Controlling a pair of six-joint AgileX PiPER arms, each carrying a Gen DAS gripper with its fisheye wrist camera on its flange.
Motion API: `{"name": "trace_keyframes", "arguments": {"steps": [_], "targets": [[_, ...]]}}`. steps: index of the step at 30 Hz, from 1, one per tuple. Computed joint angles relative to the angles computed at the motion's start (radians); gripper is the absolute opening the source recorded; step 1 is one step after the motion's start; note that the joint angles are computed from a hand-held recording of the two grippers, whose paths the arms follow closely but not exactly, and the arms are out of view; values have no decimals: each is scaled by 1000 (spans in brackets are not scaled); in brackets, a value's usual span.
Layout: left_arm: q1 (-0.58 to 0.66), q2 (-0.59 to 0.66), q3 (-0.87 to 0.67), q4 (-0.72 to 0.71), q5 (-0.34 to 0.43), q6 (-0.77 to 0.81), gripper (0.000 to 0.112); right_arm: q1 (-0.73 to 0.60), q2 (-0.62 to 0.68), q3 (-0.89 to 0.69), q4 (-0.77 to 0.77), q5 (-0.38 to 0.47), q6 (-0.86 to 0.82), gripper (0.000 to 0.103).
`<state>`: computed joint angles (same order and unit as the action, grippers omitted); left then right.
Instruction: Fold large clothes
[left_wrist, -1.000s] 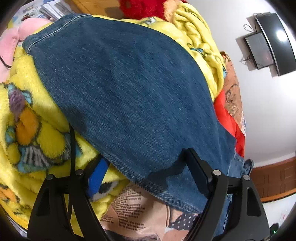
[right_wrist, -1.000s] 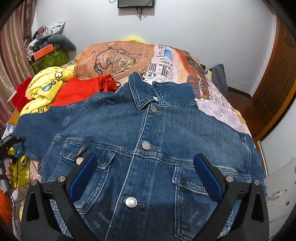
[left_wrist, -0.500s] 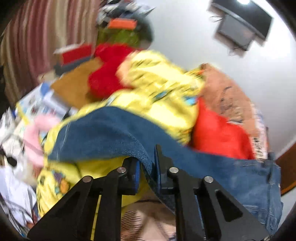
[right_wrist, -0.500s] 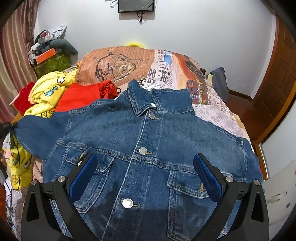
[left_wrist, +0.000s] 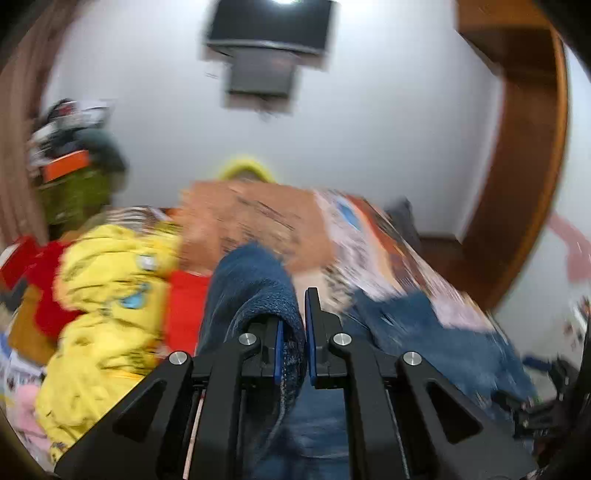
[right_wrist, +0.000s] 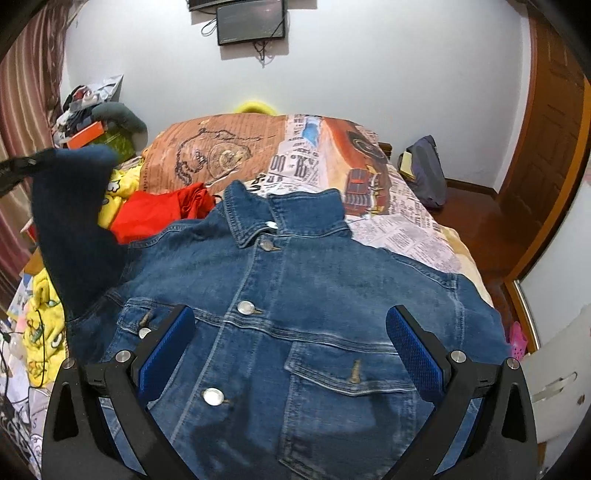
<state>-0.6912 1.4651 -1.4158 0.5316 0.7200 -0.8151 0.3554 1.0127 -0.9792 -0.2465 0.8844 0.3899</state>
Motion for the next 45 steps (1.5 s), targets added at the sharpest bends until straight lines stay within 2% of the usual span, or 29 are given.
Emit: {"name": "trace_keyframes", "arguments": {"steps": [5, 8, 12, 15, 18, 19, 20, 22, 27, 32, 36, 41, 45], "targets": [[-73, 245, -162, -299, 77, 274, 9, -143, -47, 27, 108, -6, -169, 103], [-94, 349, -211, -422, 122, 351, 9, -224, -68, 47, 161, -2, -271, 103], [-169, 413, -216, -441, 152, 337, 9, -299, -77, 66, 201, 9, -367, 103], [-201, 431, -195, -425, 145, 314, 17, -338, -84, 71, 228, 26, -423, 103], [-221, 398, -159, -409, 140, 298, 23, -342, -85, 68, 229, 39, -447, 103], [-226, 382, -147, -409, 143, 297, 29, -340, -84, 64, 232, 43, -453, 103], [-228, 373, -148, -406, 153, 295, 42, -334, -81, 60, 228, 46, -450, 103], [-247, 336, -114, -342, 142, 239, 53, -300, -76, 47, 205, 51, -421, 103], [-258, 203, -20, -160, 146, 93, 53, -132, -48, 6, 73, 60, -268, 103], [-231, 41, 113, 14, 161, -67, 69, 79, 21, -52, -57, 67, -128, 103], [-199, -56, 218, 128, 199, -161, 70, 205, 112, -93, -98, 40, -106, 103], [-87, -168, 356, 58, 138, -146, 70, 281, 285, -162, -31, 11, -166, 103], [-29, -223, 445, 16, 106, -129, 70, 330, 439, -251, 13, 23, -231, 101]]}}
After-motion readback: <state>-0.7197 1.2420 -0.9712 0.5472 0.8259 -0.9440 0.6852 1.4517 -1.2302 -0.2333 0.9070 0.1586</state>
